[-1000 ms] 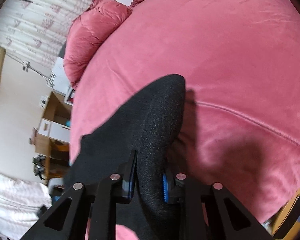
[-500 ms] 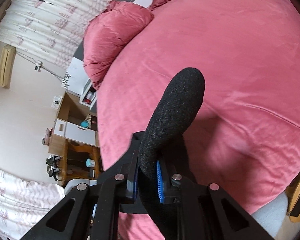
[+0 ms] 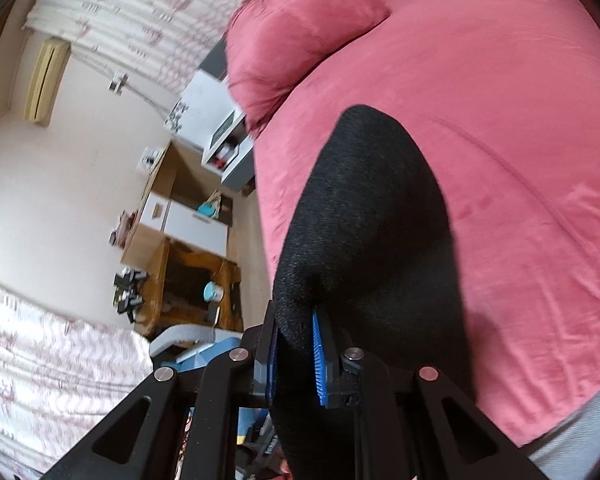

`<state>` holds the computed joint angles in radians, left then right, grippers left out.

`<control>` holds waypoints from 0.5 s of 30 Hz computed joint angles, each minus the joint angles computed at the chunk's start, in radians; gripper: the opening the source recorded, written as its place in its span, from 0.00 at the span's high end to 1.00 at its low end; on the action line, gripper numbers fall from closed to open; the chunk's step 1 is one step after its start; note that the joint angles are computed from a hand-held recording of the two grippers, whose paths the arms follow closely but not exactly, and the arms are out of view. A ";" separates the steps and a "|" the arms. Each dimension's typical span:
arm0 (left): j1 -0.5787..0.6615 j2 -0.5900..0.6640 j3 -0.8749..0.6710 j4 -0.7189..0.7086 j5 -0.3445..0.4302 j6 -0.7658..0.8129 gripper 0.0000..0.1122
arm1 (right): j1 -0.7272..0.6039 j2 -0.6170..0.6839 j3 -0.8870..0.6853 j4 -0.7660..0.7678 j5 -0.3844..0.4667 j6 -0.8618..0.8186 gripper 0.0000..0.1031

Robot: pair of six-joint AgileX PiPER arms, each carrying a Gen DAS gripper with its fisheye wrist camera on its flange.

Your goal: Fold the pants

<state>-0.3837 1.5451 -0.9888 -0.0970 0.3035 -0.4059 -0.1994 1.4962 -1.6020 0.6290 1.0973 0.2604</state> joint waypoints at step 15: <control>0.135 -0.019 0.075 -0.655 -0.026 0.627 0.24 | 0.415 0.448 -0.178 -0.105 -0.183 0.204 0.86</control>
